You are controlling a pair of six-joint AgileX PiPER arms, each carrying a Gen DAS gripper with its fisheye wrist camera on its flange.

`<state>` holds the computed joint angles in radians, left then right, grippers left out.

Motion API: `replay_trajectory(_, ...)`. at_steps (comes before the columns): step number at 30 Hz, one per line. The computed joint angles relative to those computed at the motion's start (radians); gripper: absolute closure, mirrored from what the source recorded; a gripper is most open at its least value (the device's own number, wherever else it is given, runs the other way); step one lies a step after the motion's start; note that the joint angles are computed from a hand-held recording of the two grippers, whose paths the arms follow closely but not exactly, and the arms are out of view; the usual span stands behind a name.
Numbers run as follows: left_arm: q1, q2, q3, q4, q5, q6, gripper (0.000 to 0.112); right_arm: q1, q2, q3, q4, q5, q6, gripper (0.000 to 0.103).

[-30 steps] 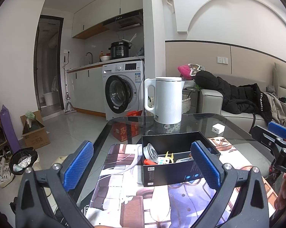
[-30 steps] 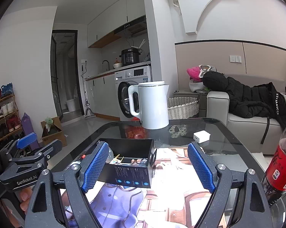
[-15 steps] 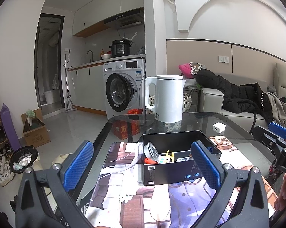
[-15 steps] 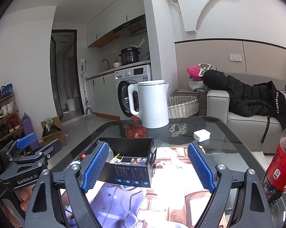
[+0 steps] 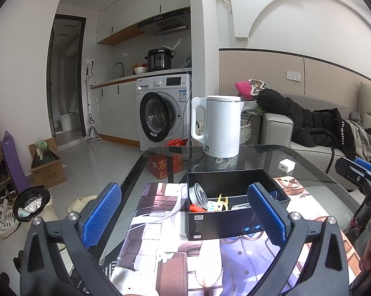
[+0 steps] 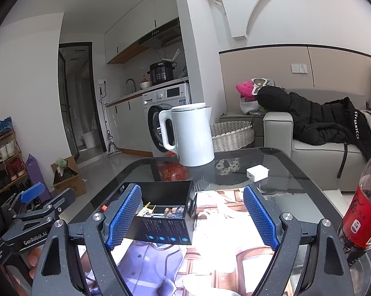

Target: Organize rigid objects

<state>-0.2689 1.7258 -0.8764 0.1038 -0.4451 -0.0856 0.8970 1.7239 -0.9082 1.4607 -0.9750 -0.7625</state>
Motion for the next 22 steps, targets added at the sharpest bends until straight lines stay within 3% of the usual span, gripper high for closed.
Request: replay_trajectory(22,0.013,-0.019,0.002,0.017,0.013,-0.022,0.009,0.007,-0.012,0.008,-0.015,-0.007,-0.009,0.016)
